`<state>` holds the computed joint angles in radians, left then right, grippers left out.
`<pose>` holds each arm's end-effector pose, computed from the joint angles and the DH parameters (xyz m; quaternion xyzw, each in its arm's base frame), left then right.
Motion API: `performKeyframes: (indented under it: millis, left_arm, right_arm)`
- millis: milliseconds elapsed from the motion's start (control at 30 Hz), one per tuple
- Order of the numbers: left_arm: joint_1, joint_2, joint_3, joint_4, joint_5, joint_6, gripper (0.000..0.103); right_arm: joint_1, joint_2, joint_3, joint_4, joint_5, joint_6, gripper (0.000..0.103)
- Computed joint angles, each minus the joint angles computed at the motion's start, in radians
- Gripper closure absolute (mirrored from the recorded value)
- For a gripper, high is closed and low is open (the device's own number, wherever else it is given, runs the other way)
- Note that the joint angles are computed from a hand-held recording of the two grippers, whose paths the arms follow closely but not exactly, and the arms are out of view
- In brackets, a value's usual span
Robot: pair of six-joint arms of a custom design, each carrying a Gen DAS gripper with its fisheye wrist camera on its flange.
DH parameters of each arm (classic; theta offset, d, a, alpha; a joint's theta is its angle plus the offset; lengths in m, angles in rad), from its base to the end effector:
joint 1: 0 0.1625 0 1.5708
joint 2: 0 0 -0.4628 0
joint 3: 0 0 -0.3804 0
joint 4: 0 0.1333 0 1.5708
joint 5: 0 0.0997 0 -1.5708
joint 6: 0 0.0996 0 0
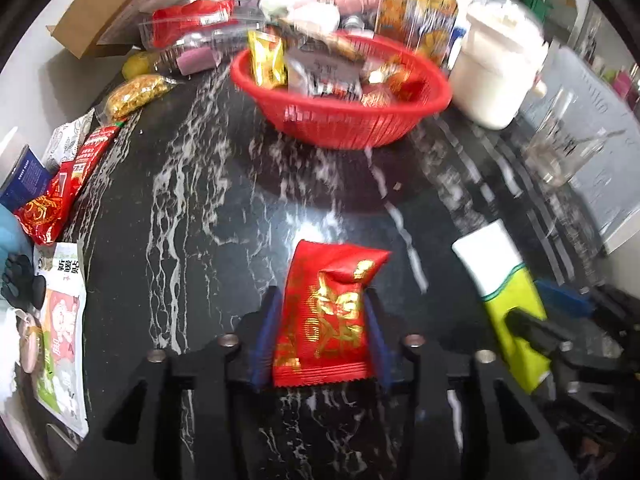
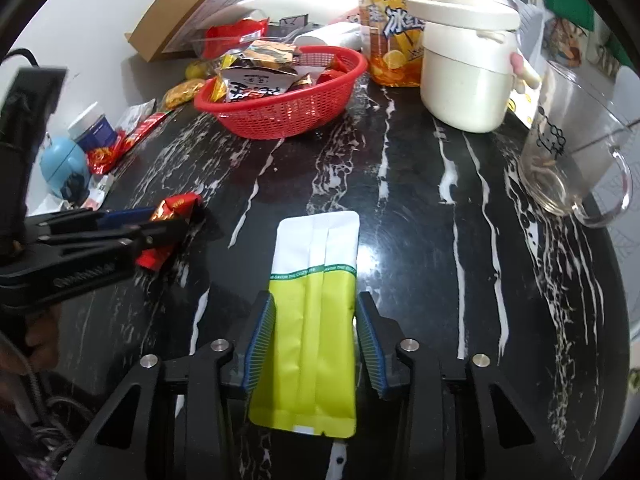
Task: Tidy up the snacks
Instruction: 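Lift the stick snack and red-gold packet off the counter with both grippers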
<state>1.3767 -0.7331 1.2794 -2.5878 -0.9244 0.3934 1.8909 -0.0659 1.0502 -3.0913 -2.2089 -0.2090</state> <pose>0.0365 -0.8162 0.2489 0.1961 0.9040 -0.1893 0.3293 0.3216 -0.7350 -0.1417 0.1592 -0.9055 0.2679 0.2880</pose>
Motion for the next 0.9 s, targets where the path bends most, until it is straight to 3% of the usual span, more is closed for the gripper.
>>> performKeyframes:
  millis: [333, 400, 500, 667, 900]
  left_arm:
    - [0.006, -0.013, 0.032, -0.055, -0.033, 0.016, 0.055]
    - [0.005, -0.016, 0.041, -0.067, -0.029, 0.019, 0.064]
    - [0.008, -0.026, 0.041, -0.037, -0.052, 0.0, 0.066]
    - [0.012, -0.047, 0.055, -0.002, -0.092, -0.03, 0.066]
    - [0.01, -0.078, 0.093, 0.004, -0.119, -0.046, 0.069]
  right_arm:
    - [0.001, 0.0, 0.001, 0.004, -0.006, 0.012, 0.061]
    - [0.001, 0.002, -0.004, 0.007, -0.008, 0.013, 0.055]
    - [0.003, 0.009, -0.017, 0.017, -0.016, 0.013, 0.041]
    - [0.01, 0.028, -0.046, 0.036, -0.038, 0.0, 0.029]
    - [0.013, 0.041, -0.056, 0.021, -0.05, -0.041, 0.025]
